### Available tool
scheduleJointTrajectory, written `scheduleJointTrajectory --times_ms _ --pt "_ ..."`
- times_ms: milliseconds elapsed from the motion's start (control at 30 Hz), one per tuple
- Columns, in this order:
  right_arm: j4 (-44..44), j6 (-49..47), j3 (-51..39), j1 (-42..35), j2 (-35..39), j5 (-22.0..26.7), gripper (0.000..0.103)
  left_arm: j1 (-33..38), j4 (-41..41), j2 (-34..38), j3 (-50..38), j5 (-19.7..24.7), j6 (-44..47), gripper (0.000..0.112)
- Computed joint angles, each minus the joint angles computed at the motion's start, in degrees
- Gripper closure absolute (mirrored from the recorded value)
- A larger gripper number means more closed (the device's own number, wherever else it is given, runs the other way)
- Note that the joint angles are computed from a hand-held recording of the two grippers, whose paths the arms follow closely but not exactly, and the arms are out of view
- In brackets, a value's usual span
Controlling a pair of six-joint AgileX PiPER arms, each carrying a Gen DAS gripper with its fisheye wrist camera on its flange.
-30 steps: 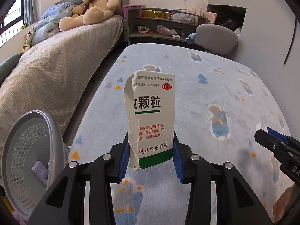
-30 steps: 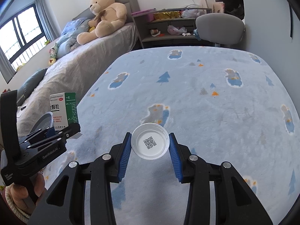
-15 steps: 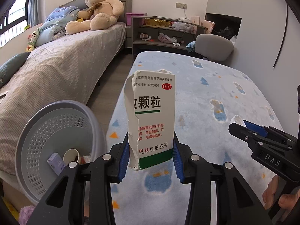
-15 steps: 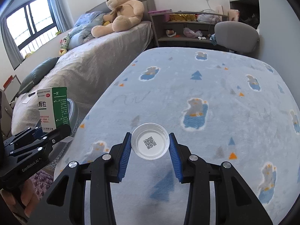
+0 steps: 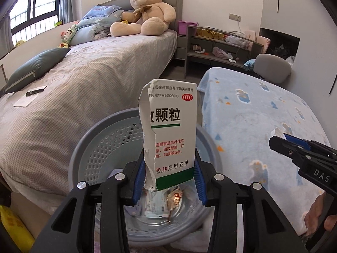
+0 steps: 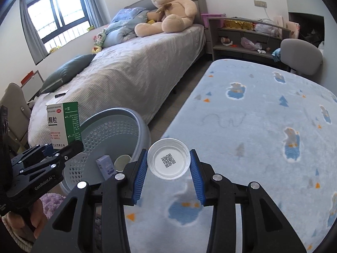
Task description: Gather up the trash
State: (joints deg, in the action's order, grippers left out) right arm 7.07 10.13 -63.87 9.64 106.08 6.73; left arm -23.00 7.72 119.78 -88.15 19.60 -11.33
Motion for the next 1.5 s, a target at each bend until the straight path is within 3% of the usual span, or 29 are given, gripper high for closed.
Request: scheduleJointTrajectory --times_ms 233,500,600,733,867,933,1267,1500 --pt "-14.74 15.35 -13.77 6.65 9.71 5.76 0.064 5.61 -2.53 3.88 -2.40 -0.03 5.18 0.073" --pt "-15.87 15.36 -27.80 10.33 18.49 12.87 0.063 9.46 -10.87 7.49 -5.77 0.66 11.88 0.073" --pt "-14.85 13.87 -31.03 10.73 20.62 14.46 0.063 9.55 -10.60 8.24 -6.74 0.92 11.36 0.072" --pt "-12.98 12.10 -32.15 10.49 21.66 14.19 0.063 9.61 -8.68 8.62 -6.99 0.89 9.18 0.070" --pt "-13.06 12.12 -32.28 10.33 21.62 13.65 0.039 9.67 -4.82 8.34 -6.22 -0.35 4.44 0.055" --pt "-16.53 14.89 -31.93 10.75 21.40 13.41 0.038 9.79 -4.20 8.18 -5.91 -0.69 3.47 0.049" --pt "-22.33 20.56 -31.44 11.88 21.22 14.29 0.034 10.61 -4.35 7.93 -4.90 -1.43 1.88 0.045" --pt "-28.05 26.31 -30.49 12.85 20.84 15.32 0.028 10.29 3.12 7.13 -3.23 -2.69 -5.58 0.039"
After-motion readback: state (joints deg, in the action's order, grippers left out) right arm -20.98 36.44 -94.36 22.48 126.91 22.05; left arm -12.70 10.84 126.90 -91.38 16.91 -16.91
